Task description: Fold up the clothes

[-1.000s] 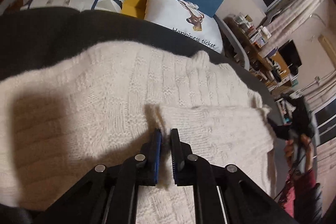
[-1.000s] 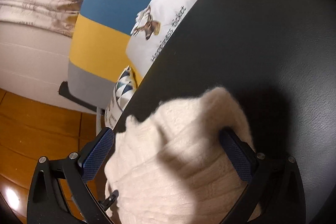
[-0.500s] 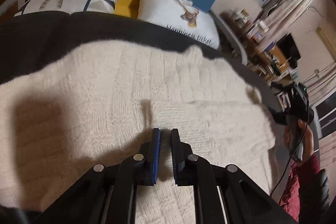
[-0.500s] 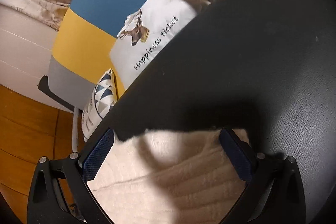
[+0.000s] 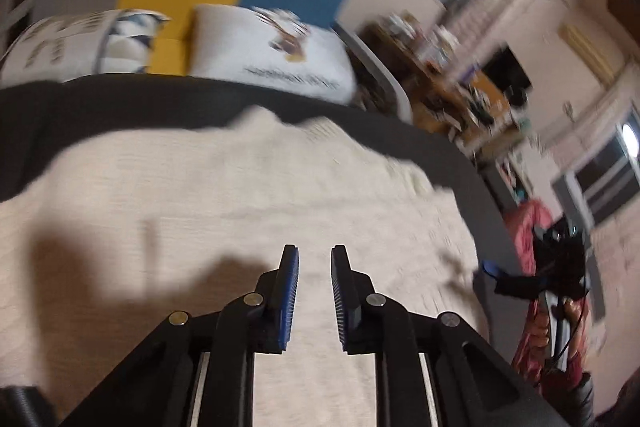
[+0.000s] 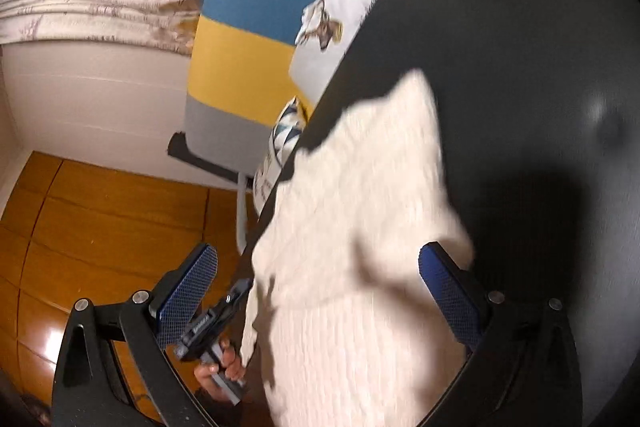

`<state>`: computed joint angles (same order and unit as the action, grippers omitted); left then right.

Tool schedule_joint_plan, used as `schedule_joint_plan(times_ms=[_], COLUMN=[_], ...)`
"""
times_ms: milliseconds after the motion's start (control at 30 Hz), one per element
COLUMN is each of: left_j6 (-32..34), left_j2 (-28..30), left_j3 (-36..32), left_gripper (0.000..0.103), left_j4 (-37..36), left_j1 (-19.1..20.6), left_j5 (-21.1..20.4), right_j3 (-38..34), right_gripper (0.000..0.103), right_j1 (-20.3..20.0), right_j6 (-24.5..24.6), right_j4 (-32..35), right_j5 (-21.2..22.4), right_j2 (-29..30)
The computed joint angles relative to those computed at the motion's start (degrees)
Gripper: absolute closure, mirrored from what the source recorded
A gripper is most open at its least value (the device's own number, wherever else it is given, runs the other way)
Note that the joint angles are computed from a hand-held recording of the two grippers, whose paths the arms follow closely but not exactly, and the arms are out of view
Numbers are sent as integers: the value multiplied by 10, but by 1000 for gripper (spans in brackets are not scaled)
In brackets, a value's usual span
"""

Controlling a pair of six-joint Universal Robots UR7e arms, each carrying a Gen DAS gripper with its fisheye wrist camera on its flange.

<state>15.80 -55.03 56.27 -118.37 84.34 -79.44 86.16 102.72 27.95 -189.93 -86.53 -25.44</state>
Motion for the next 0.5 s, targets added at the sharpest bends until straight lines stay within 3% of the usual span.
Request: schedule_joint_plan(times_ms=[200, 300, 433, 500], left_j6=[18, -5, -35, -44], left_j2=[0, 17, 26, 19], left_j3=[40, 19, -15, -7], left_gripper=[88, 88, 89, 89], left_j4=[-15, 6, 39, 29], left_j1=[-19, -10, 8, 11], left_j5=[45, 92, 50, 35], right_j3=[-42, -62, -71, -82], right_gripper=[0, 0, 0, 0], right_j1=[3, 3, 11, 33], right_j6=[1, 14, 38, 12], right_j4=[20, 42, 85, 90], right_j5=[-3, -37, -82, -126], right_j2=[31, 39, 34, 31])
